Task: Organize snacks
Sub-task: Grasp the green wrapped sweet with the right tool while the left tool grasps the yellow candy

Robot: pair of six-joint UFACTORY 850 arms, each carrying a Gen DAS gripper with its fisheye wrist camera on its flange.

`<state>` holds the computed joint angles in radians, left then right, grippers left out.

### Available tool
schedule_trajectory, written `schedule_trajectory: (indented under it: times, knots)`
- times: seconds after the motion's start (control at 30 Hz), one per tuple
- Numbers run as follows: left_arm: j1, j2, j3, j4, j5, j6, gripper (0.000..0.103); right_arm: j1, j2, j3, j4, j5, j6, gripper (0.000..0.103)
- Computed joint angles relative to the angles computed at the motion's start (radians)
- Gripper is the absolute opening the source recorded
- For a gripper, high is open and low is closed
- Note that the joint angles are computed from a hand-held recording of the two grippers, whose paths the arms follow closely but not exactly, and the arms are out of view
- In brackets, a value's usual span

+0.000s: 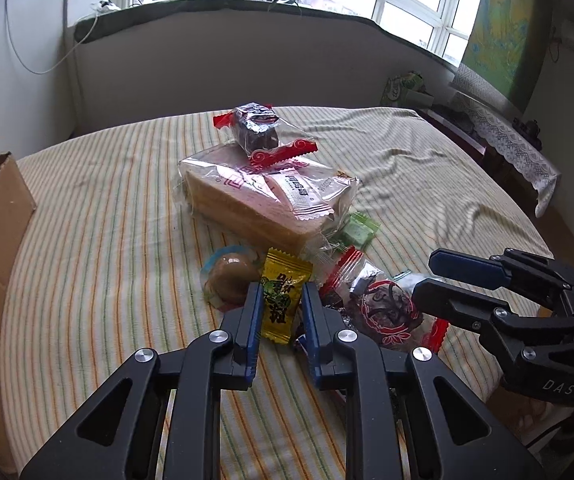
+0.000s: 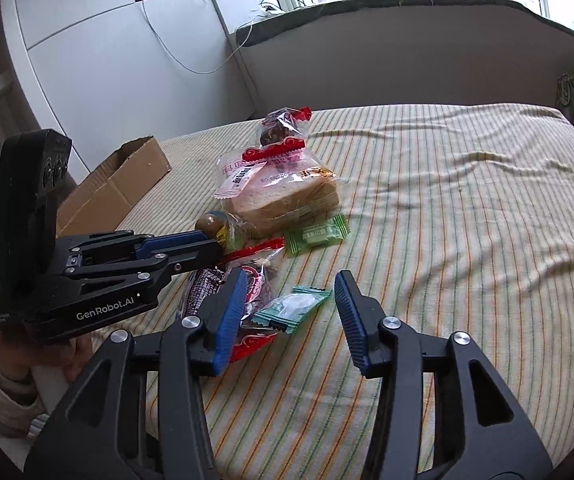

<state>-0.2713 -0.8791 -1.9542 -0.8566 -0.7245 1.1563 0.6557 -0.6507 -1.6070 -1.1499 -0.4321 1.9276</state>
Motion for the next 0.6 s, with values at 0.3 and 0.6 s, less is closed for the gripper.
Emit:
schedule_trajectory:
  times: [0.3,0.6]
  knots:
    - [0.000,-0.037,-0.059,0.037,-0.050,-0.038,0.030,-0.004,0.008,0.022,0.148,-0.001,-0.122,0.048]
    - [-0.008,-0.045,-0.065,0.043,-0.039,-0.021,0.036,0.011,-0.082,-0.125,0.328,-0.157,-0.440,0.026]
